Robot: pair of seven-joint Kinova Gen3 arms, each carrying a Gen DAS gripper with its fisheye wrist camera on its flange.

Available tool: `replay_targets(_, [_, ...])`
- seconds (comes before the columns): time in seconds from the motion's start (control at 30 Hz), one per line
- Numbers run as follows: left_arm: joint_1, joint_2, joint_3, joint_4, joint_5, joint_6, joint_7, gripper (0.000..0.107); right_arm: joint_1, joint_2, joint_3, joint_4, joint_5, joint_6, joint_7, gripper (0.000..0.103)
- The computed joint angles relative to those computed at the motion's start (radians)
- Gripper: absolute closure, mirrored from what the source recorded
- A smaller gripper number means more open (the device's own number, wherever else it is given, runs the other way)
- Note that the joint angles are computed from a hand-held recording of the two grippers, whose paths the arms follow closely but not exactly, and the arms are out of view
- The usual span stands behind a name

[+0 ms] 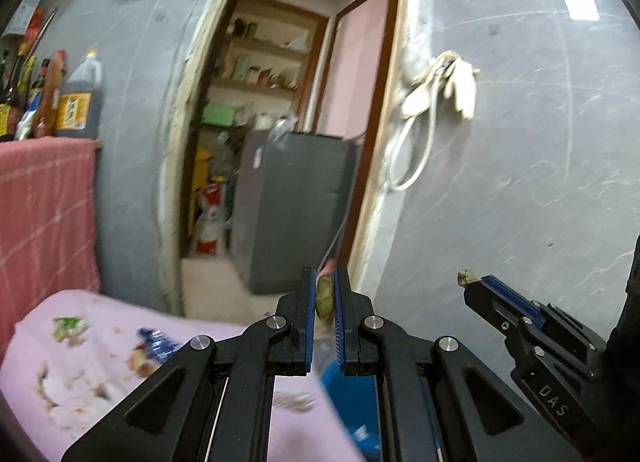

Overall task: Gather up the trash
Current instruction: 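Carry both scraps over the blue basin and open both tools to drop them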

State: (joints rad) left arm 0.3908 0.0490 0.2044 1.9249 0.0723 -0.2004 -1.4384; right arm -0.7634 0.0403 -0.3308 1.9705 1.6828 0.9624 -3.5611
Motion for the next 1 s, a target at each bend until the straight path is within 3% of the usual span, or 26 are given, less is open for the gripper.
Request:
replay_targets(0.2, [0.081, 0.069, 0.004, -0.07, 0.075, -0.018, -0.064, 0.101, 0.011, -0.057, -0.008, 0.064, -0.038, 0.103, 0.012, 0.09])
replay_targets(0.37, [0.198, 0.146, -0.058, -0.152, 0.175, 0.023, -0.161, 0.101, 0.038, -0.091, -0.012, 0.115, -0.083, 0.128, -0.005, 0.09])
replay_targets(0.67, [0.272, 0.265, -0.115, -0.287, 0.138, 0.213, -0.105, 0.101, 0.101, -0.117, 0.005, 0.196, -0.153, 0.063, -0.08, 0.09])
replay_targets(0.73, [0.266, 0.292, -0.112, -0.324, 0.12, 0.277, -0.076, 0.101, 0.115, -0.116, 0.013, 0.205, -0.169, 0.037, -0.088, 0.09])
replay_targets(1.0, [0.149, 0.395, 0.017, -0.457, 0.079, 0.502, -0.02, 0.101, 0.173, -0.104, 0.047, 0.216, -0.227, -0.097, -0.094, 0.09])
